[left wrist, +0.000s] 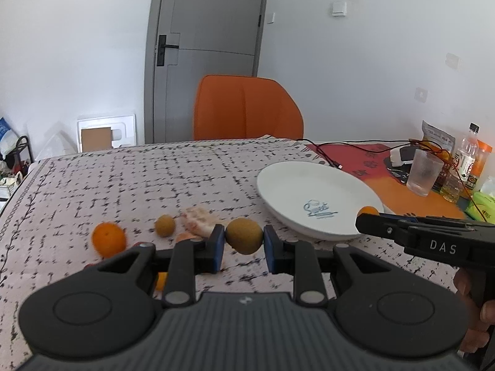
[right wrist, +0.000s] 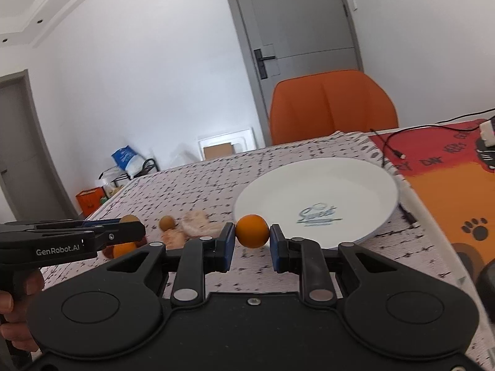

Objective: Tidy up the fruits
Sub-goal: 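Carry both fruits over the white plate and open both grippers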

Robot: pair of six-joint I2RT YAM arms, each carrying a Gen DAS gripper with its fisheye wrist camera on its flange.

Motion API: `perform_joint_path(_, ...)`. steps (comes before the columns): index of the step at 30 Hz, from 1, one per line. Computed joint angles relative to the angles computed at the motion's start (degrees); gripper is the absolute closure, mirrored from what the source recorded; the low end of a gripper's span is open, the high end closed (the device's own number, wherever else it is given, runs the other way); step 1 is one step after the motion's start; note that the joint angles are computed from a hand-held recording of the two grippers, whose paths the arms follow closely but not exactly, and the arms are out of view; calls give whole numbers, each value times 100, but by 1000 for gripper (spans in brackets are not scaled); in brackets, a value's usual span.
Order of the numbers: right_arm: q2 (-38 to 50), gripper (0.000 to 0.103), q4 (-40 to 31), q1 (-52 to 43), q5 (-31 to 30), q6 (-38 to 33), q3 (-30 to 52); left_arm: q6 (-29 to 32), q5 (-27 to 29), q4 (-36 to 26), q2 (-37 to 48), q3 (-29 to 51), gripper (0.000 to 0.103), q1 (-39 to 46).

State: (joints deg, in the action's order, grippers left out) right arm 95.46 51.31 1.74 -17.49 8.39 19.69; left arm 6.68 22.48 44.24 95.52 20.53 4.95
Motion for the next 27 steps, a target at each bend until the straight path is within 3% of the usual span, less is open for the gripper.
perform_joint_path(12,616,81,414,-575,-103,60,173,-101,-554,-54,336,499,78,-812)
perform_joint_path(27,992,81,360,-793,-116,-10,506,-281,-1077,-146,1010,1186,78,-1524)
